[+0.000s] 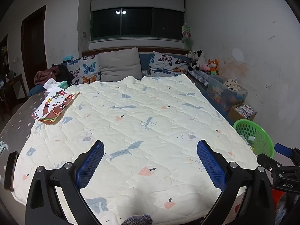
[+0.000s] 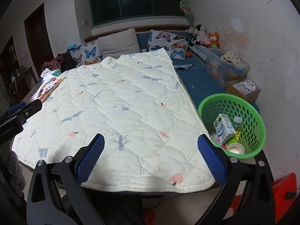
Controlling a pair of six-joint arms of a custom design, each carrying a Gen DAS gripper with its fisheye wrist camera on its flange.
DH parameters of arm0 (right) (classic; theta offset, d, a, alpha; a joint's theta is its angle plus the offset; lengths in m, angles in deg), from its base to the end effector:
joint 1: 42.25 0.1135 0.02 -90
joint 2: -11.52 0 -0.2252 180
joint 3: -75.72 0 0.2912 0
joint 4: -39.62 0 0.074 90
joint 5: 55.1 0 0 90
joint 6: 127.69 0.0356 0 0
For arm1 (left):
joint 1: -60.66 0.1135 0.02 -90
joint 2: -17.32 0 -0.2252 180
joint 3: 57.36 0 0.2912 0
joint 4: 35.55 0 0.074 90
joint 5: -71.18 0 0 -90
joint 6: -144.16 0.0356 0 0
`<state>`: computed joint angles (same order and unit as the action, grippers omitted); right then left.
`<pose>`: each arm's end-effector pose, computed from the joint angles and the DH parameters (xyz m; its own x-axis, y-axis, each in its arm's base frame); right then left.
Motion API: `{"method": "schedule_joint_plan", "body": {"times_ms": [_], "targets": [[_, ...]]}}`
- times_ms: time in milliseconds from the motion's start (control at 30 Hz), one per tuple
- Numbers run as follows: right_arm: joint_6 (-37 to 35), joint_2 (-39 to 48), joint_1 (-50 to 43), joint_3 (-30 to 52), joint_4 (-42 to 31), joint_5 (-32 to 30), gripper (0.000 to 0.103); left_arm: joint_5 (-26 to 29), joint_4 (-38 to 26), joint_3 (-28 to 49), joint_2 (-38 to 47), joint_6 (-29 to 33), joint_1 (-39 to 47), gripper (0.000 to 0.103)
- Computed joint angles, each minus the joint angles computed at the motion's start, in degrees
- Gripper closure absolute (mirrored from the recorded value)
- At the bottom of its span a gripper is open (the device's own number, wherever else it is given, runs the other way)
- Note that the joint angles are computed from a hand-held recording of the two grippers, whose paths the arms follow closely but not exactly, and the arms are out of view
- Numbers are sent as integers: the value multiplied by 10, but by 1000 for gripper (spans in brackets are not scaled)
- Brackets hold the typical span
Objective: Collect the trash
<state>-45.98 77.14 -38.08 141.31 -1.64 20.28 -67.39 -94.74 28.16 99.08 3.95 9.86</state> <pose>0.2983 0.0308 0.2469 -0.6138 -0.1846 -0.7675 -0.3517 0.9344 0.0565 0.2316 -0.2417 0.2751 -0.5205 -0.1663 -0.8375 -0.2438 0.9690 -0.0409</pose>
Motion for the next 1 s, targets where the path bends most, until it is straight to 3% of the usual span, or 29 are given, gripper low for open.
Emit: {"method": "schedule_joint_plan", "body": {"times_ms": [1000], "targets": [[4, 6, 5, 2, 0, 2, 4, 12, 10, -10, 2, -9, 2, 7]]}}
